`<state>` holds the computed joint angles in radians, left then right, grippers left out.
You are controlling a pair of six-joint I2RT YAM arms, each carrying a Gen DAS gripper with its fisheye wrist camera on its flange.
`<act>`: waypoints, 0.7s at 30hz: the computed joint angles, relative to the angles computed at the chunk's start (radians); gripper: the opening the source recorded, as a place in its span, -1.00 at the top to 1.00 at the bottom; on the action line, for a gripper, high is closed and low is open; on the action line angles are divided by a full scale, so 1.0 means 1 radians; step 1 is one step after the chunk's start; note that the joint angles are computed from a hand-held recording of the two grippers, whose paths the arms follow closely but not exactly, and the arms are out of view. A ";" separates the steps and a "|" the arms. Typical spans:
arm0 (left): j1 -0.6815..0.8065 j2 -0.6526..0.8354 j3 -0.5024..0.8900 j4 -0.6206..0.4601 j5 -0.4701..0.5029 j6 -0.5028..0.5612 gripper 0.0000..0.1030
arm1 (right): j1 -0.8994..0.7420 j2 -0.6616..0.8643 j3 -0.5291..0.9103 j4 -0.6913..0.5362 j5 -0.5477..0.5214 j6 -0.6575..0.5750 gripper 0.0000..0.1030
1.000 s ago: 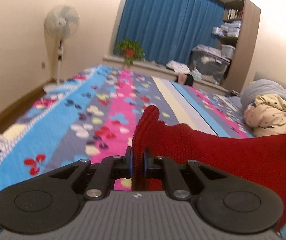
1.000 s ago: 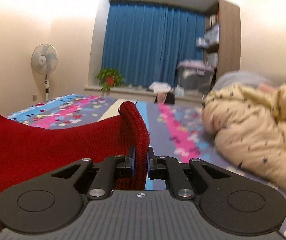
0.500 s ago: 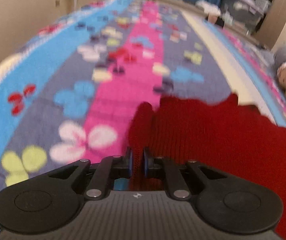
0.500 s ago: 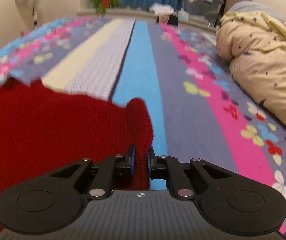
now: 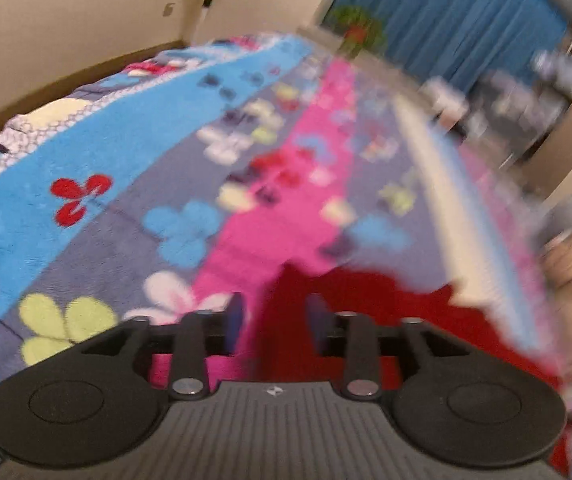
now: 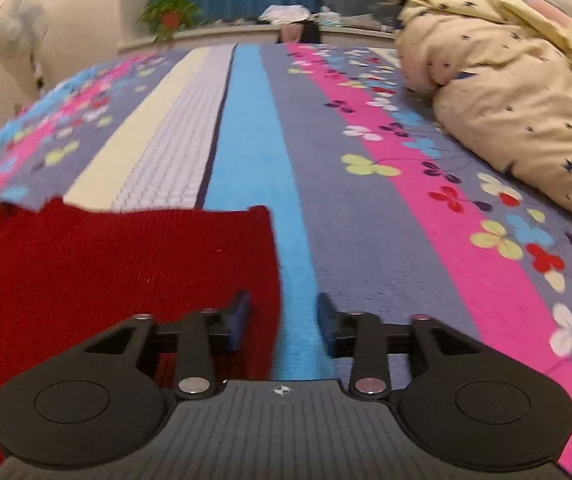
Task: Fold small clothes
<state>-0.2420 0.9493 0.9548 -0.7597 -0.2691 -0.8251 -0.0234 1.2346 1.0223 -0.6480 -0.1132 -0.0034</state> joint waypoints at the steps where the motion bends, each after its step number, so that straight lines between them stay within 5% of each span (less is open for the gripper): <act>1: 0.002 -0.033 0.002 -0.010 0.035 -0.012 -0.10 | -0.015 -0.009 0.016 -0.039 -0.031 0.012 0.00; 5: 0.004 -0.067 0.040 -0.162 0.180 -0.025 -0.12 | -0.089 -0.033 0.045 -0.179 -0.175 0.005 -0.05; 11: -0.065 -0.087 0.071 -0.374 0.168 -0.044 -0.12 | -0.178 -0.102 0.051 -0.373 -0.288 -0.018 -0.31; 14: -0.051 -0.149 0.028 -0.408 0.233 -0.008 -0.12 | -0.209 -0.125 0.050 -0.446 -0.298 -0.071 -0.32; 19: -0.194 -0.209 -0.015 -0.425 0.181 -0.035 -0.11 | -0.236 -0.130 0.041 -0.542 -0.323 -0.178 -0.31; 20: -0.205 -0.215 -0.023 -0.419 0.173 -0.041 -0.04 | -0.234 -0.133 0.040 -0.561 -0.327 -0.202 -0.28; 21: -0.221 -0.229 -0.027 -0.417 0.174 -0.053 0.49 | -0.234 -0.141 0.040 -0.573 -0.334 -0.223 0.03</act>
<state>-0.4628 0.7198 0.9274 -1.1767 -0.0950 -0.8780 -0.2578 1.0940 1.0622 -1.2214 -0.4473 -0.2268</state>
